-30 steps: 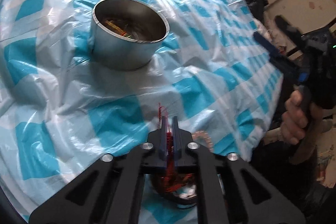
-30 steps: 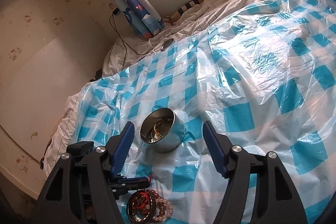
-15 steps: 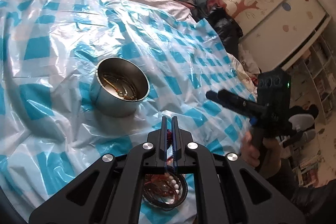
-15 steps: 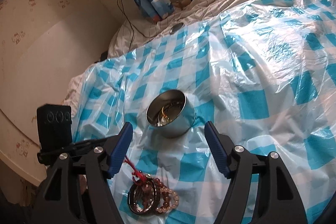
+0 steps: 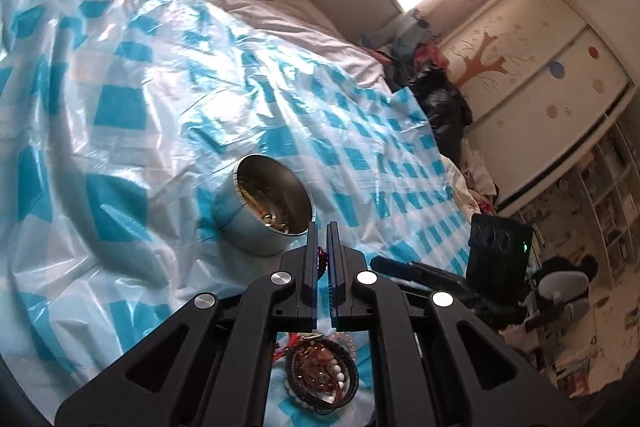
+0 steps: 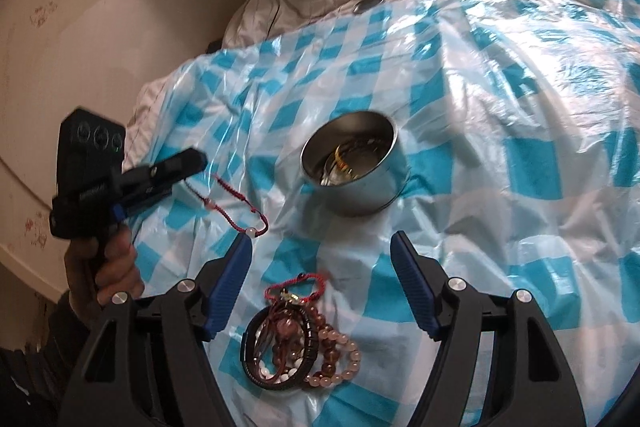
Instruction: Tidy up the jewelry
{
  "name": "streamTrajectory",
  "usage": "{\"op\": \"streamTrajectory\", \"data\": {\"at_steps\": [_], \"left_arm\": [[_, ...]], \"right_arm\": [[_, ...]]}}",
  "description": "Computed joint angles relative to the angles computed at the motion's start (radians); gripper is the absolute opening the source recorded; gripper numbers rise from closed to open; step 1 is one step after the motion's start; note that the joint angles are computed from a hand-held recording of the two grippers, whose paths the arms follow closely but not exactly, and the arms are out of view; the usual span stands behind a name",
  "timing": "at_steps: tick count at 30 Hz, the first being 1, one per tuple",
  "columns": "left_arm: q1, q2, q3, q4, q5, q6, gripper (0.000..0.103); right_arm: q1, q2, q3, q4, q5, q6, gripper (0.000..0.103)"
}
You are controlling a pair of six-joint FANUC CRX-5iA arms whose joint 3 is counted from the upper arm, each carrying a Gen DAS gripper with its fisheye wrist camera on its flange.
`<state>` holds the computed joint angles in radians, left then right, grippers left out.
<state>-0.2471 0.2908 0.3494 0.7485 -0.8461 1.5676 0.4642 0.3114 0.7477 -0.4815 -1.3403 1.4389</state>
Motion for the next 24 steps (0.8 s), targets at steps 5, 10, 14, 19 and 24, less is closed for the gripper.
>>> {"op": "streamTrajectory", "data": {"at_steps": [5, 10, 14, 19, 24], "left_arm": [[0.001, -0.005, -0.006, -0.011, 0.006, 0.008, 0.003], [0.005, -0.01, -0.012, -0.014, 0.007, 0.015, 0.003], [0.009, -0.018, -0.02, -0.014, 0.012, 0.014, 0.003], [0.014, -0.031, -0.04, -0.003, 0.023, 0.009, 0.004], [0.016, -0.042, -0.053, -0.001, 0.034, 0.011, 0.004]], "right_arm": [[0.012, 0.071, 0.081, -0.044, -0.115, -0.013, 0.069], [-0.013, 0.157, 0.176, -0.153, -0.241, -0.12, 0.069], [-0.014, 0.203, 0.235, -0.193, -0.301, -0.163, 0.069], [0.001, 0.246, 0.286, -0.231, -0.334, -0.178, 0.069], [0.001, 0.266, 0.308, -0.303, -0.3, -0.183, 0.069]]}}
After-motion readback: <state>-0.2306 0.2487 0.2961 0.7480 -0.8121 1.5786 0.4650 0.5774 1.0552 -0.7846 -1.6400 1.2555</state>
